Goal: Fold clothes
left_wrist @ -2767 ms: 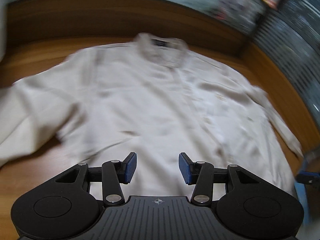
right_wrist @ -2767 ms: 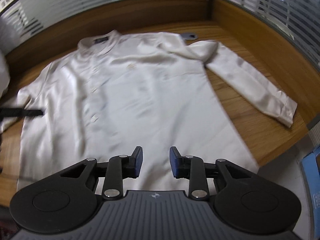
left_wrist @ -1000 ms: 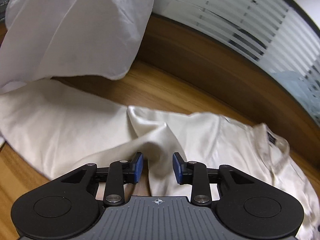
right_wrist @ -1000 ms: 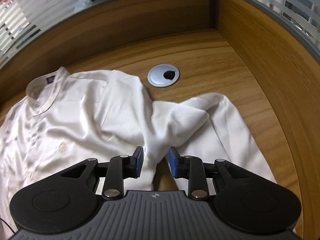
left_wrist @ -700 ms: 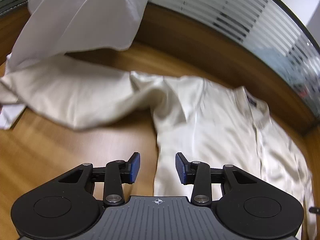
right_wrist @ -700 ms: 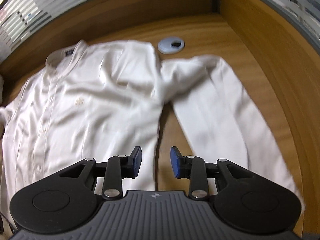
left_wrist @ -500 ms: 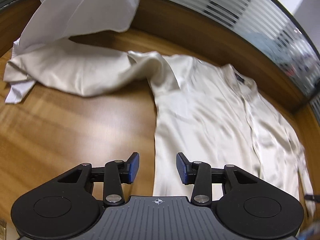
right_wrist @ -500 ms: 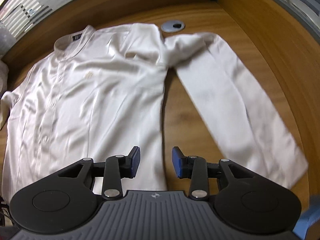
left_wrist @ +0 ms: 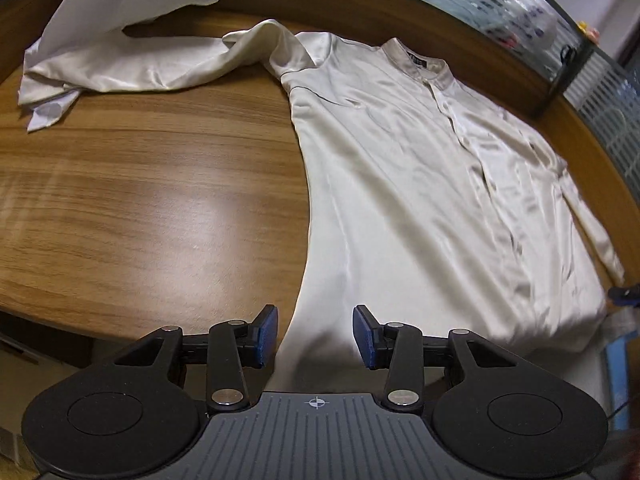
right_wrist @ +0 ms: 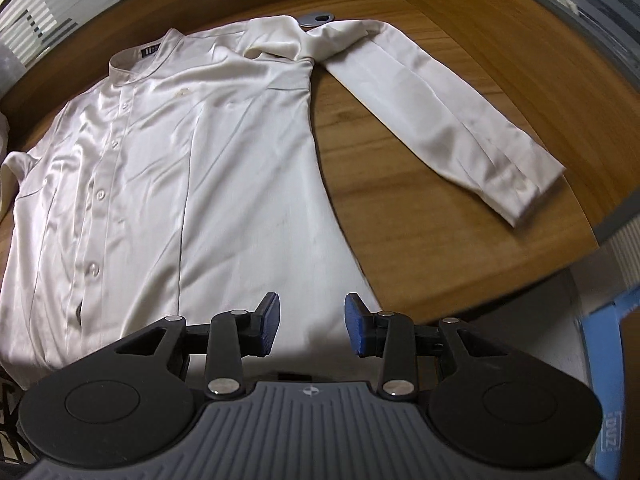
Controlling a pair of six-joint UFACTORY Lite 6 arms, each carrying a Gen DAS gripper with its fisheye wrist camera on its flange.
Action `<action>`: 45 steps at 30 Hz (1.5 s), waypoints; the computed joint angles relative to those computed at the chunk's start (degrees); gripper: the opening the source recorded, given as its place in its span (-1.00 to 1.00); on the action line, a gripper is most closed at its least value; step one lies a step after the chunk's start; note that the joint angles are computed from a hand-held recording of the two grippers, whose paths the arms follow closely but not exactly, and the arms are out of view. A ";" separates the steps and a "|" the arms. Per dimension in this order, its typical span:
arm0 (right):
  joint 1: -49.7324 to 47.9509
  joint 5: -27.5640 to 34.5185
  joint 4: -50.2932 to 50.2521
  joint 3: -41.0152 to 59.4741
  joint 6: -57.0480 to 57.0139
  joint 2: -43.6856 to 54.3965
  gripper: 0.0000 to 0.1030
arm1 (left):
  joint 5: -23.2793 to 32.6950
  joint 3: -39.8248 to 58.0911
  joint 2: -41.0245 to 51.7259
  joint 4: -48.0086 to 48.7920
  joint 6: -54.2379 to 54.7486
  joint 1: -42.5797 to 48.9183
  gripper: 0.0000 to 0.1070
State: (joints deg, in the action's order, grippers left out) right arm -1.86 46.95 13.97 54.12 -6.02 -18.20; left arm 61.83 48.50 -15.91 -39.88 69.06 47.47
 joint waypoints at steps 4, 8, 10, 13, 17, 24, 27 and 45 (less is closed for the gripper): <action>0.67 0.28 -1.59 -2.67 1.94 -4.16 -0.20 | -1.88 -1.94 -0.54 0.31 3.20 0.35 -0.85; 1.15 -0.17 -2.66 -4.70 3.48 -6.75 -0.20 | -3.50 -1.73 -1.32 -0.21 4.63 2.31 -0.96; 1.30 -0.57 -3.35 -5.49 4.16 -7.66 -0.20 | -3.98 0.06 -0.18 -0.03 3.04 3.55 -0.96; 0.79 -1.21 -3.17 -6.89 4.26 -8.80 -0.20 | -4.35 3.07 2.82 1.85 -0.96 4.55 -0.95; 0.39 -2.08 -3.27 -7.92 3.19 -8.61 -0.20 | -5.28 2.65 1.99 3.31 -0.44 5.37 -0.95; -2.46 -3.58 -3.03 -9.24 -3.05 -6.93 -0.20 | 2.05 0.42 -2.80 0.23 3.55 6.22 -0.61; -4.18 -4.46 -3.11 -10.10 -6.65 -6.15 -0.20 | 2.31 -0.95 -4.57 0.44 3.51 3.76 -0.61; -11.73 -2.33 5.09 -7.73 -16.35 -1.59 -0.98 | -2.89 3.49 -2.72 0.27 -7.78 -14.25 -0.58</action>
State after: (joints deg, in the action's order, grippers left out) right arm -13.60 44.62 19.05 46.39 -22.37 -19.79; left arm 58.94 51.99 -18.63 -39.61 61.28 33.22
